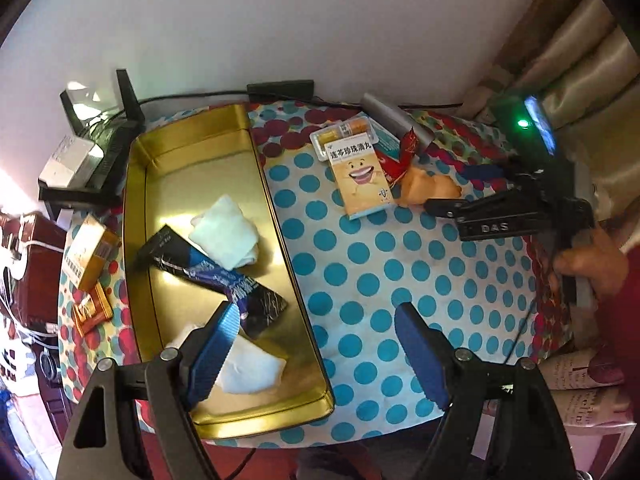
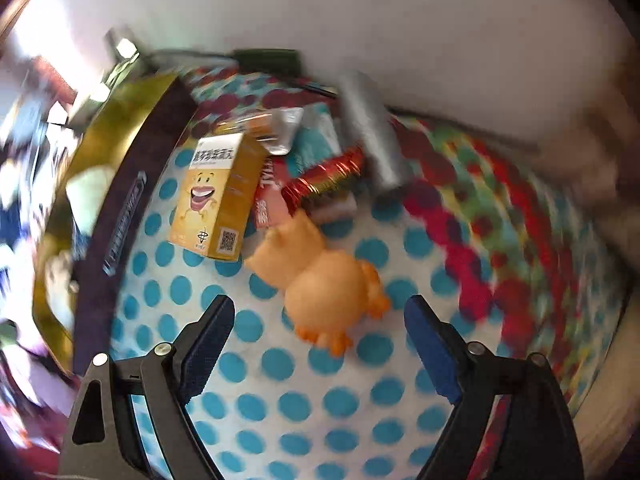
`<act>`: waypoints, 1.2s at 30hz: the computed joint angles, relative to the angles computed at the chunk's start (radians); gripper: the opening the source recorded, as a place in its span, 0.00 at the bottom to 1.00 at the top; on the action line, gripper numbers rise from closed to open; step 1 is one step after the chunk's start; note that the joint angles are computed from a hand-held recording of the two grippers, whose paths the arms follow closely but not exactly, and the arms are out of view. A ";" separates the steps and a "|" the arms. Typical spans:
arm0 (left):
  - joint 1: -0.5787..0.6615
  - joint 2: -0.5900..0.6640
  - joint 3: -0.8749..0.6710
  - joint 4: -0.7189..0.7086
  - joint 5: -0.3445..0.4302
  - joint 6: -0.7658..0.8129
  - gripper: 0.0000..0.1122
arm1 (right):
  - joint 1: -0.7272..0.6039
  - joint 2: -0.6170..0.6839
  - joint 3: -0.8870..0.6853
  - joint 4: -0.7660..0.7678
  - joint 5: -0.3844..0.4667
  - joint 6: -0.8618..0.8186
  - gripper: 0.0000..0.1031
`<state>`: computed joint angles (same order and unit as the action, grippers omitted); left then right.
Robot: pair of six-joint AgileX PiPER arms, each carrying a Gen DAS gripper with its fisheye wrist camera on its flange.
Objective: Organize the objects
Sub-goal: 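Grasp the orange toy with the right gripper while the left gripper grasps the yellow medicine box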
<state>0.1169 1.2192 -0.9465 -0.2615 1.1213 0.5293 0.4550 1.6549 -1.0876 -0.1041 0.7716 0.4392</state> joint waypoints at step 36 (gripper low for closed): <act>-0.366 0.625 -0.374 0.165 -0.186 -0.466 0.73 | -0.393 -0.378 0.428 0.612 0.012 -0.548 0.50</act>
